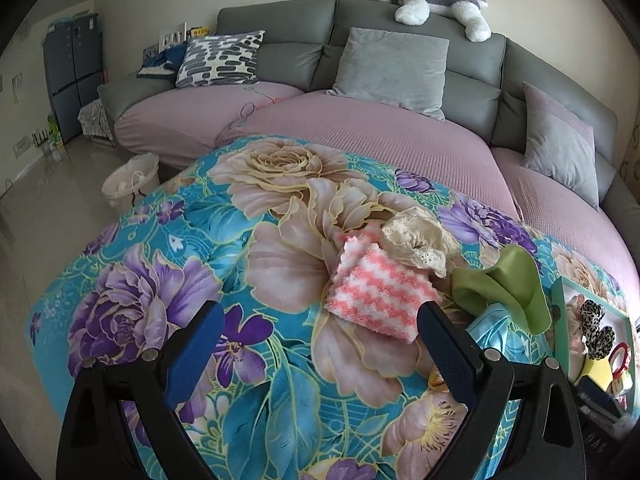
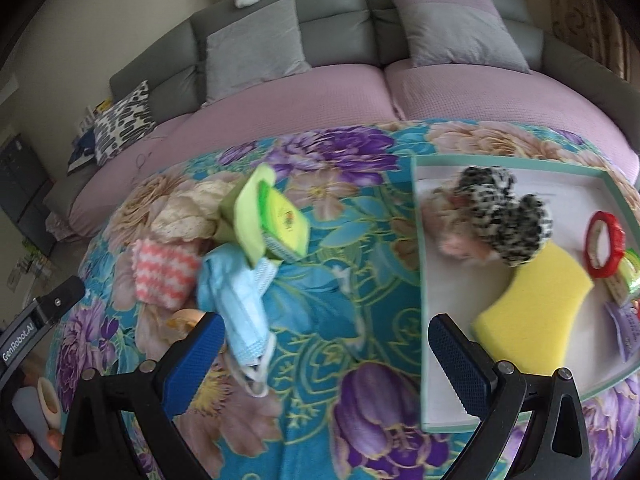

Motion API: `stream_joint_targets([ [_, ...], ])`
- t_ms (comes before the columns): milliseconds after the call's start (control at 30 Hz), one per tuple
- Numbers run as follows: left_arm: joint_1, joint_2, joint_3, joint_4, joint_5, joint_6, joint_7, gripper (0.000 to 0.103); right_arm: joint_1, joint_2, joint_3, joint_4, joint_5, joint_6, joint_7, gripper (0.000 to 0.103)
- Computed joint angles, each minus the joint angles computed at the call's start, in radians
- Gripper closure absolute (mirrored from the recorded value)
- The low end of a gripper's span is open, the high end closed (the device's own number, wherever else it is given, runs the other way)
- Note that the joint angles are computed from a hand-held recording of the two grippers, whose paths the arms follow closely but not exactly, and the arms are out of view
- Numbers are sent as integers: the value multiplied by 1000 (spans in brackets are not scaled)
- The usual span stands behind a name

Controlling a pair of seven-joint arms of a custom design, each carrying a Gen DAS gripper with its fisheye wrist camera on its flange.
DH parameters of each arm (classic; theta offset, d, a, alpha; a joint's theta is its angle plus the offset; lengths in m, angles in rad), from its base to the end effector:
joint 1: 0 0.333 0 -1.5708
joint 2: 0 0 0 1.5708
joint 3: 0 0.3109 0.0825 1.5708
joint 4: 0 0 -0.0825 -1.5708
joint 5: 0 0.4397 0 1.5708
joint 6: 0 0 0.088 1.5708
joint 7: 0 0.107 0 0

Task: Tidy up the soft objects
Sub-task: 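Move both open tools back to the pile of soft items, then grasp the orange round case with the left tool while the right tool grasps the blue face mask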

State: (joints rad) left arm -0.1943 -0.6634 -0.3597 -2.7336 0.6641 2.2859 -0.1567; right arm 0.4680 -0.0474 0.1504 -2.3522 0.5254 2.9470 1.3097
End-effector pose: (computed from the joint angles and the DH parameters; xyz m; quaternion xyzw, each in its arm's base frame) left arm 0.3655 -0.1912 0.3977 -0.8627 0.3430 -0.1771 0.3267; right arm 0.4900 0.3085 0.3746 -0.7864 0.5223 -0.0716 0.3220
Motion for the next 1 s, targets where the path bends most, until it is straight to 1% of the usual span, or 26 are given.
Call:
stream_joint_targets([
  [67,-1,7,12,-7,-4,30,3,6,3,13,7,8,-30,-10,14,0],
  [133,2,19,21,-9,-11,56,9,6,-1,27,12,13,-97,-15,65,0],
  [200,6,32,27,-10,-17,86,15,6,-2,45,12,24,-126,-28,95,0],
  [433,15,66,38,-11,-50,167,43,6,1,60,16,31,-143,-35,103,0],
  [633,35,111,45,-13,-69,301,51,6,-7,42,9,16,-141,-14,114,0],
  [700,41,132,40,-1,-70,318,62,6,-13,41,5,15,-163,-15,141,0],
  [767,43,159,35,18,-73,323,77,6,-14,40,4,18,-95,-21,83,0],
  [800,45,167,32,23,-70,329,79,6,-14,36,4,17,-84,-21,72,0],
  [900,46,190,34,31,-65,371,91,6,-26,20,3,0,-211,4,174,0],
  [1000,51,207,31,41,-62,393,97,6,-33,7,-2,-10,-232,19,197,0],
])
